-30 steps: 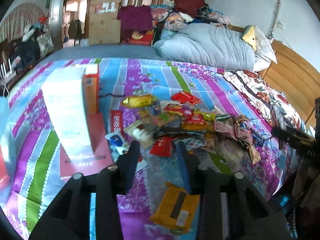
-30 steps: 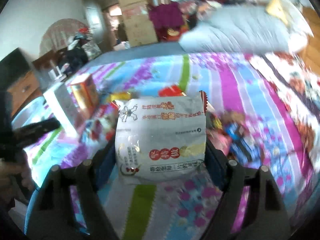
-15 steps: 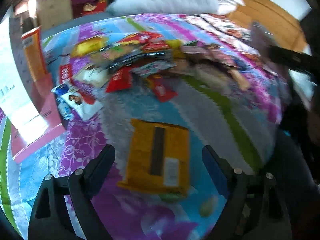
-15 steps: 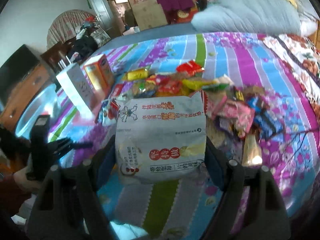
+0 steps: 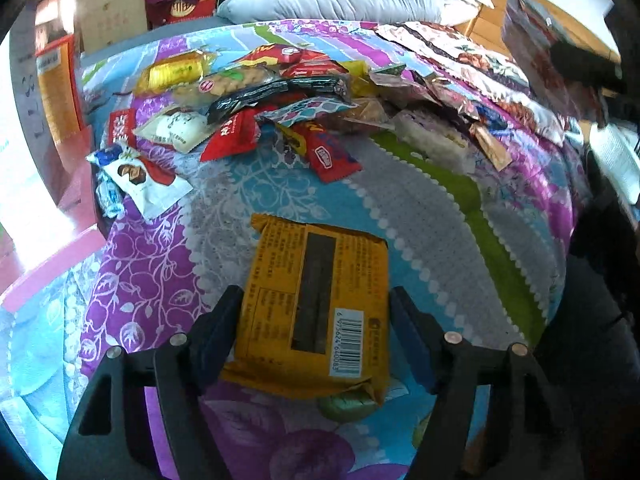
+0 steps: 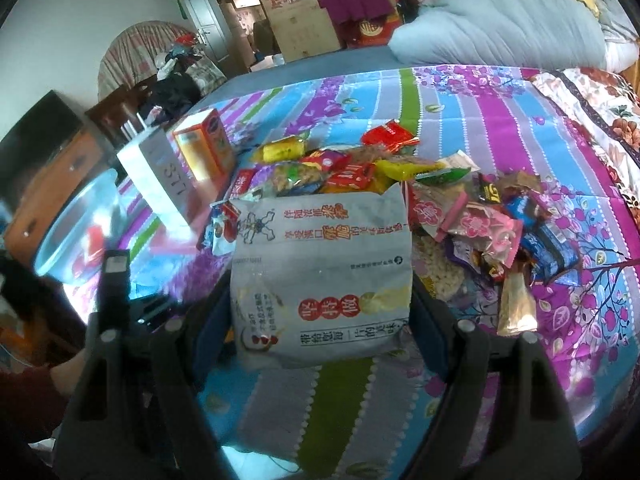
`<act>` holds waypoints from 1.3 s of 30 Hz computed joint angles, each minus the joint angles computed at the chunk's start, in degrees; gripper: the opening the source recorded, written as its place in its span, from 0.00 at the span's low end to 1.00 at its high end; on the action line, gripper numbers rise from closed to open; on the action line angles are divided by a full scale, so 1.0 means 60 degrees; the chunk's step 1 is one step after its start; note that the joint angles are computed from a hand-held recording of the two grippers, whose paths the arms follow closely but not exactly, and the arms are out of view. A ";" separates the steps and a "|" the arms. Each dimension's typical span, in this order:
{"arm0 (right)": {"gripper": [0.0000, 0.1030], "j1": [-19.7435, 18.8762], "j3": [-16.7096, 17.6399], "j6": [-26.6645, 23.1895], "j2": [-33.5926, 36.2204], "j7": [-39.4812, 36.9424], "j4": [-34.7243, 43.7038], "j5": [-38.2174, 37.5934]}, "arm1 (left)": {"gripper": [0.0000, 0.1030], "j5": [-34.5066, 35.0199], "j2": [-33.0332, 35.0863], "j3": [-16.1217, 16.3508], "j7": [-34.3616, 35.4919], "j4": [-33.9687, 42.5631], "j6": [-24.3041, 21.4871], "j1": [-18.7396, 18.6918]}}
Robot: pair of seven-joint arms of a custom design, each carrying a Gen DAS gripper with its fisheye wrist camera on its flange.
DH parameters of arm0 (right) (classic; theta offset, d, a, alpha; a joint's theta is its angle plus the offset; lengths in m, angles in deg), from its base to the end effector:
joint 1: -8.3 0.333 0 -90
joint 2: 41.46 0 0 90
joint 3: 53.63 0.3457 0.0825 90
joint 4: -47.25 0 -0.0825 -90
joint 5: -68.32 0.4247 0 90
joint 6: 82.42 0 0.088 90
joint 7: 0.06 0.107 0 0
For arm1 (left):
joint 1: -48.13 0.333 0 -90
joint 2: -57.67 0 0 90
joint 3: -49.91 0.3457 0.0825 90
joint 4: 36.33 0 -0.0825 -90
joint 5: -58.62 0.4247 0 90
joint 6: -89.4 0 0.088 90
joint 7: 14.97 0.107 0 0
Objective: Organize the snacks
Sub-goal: 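Carry the yellow packet and white bag in both tools over the clear bowl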
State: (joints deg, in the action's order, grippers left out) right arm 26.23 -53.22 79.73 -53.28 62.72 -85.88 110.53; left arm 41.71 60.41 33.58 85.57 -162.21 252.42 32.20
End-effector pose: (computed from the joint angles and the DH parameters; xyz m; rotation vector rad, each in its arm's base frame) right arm 0.5284 0.1392 0.5034 -1.7937 1.5118 -0.2626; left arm 0.5280 -0.3132 0.4343 -1.4603 2.4242 -0.8684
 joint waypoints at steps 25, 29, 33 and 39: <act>0.78 0.1173 0.0412 0.0371 0.1273 -0.2446 0.3071 0.0944 | 0.70 0.7602 -0.3384 -0.0505 -0.8796 -0.0869 0.1256 0.3525; 0.78 0.1247 0.1103 -0.0393 0.2611 -0.3084 0.5254 0.1277 | 0.70 0.8840 -0.4074 -0.0157 -1.0197 -0.0654 0.0395 0.4602; 0.78 0.1427 0.1672 -0.1423 0.4227 -0.2191 0.7583 0.0202 | 0.70 0.9223 -0.4248 0.0584 -1.0912 -0.0619 -0.0235 0.4995; 0.78 0.2267 0.1978 -0.3458 0.6854 -0.0246 1.1331 -0.1964 | 0.70 0.9183 -0.4057 0.1408 -1.1187 -0.0670 -0.1423 0.5217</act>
